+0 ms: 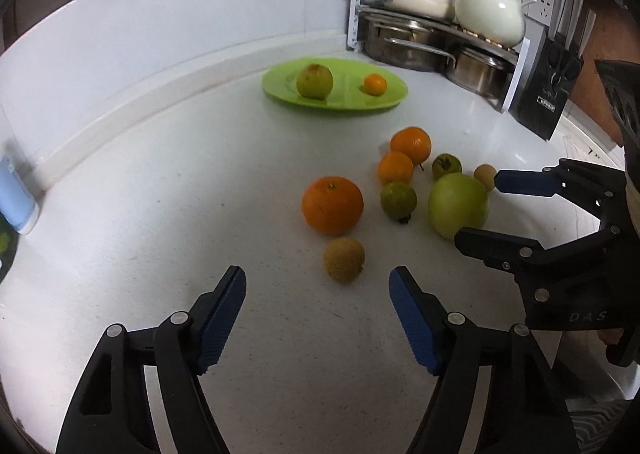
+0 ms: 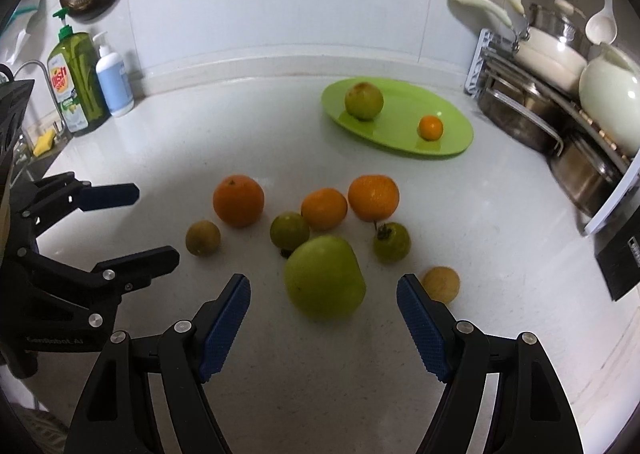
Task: Organize fruits
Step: 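Grasp the brown kiwi with the left gripper while the right gripper grasps the green apple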
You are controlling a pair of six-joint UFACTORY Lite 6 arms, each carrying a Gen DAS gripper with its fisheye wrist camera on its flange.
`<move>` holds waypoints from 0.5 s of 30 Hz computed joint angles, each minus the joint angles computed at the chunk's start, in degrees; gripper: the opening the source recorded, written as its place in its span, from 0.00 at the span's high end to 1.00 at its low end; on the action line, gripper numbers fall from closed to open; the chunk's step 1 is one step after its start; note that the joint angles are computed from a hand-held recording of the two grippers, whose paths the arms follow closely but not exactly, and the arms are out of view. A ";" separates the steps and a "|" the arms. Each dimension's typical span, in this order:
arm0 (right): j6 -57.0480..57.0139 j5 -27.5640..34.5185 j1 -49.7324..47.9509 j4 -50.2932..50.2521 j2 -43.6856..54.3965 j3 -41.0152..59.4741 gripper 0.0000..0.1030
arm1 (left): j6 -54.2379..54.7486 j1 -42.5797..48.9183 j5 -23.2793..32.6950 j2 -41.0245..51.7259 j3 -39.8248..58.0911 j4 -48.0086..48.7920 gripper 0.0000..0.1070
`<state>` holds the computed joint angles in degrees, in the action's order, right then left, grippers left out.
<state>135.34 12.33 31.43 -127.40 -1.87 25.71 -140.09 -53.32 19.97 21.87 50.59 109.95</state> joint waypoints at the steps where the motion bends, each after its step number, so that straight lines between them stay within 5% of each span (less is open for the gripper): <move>1: 3.23 -0.50 -0.62 -3.40 1.01 0.41 0.29 | -1.16 0.30 -0.54 0.67 0.43 1.48 0.35; 15: 20.84 -0.53 -3.24 -21.63 7.51 3.79 0.37 | -12.36 2.87 -4.50 6.81 5.81 13.68 0.60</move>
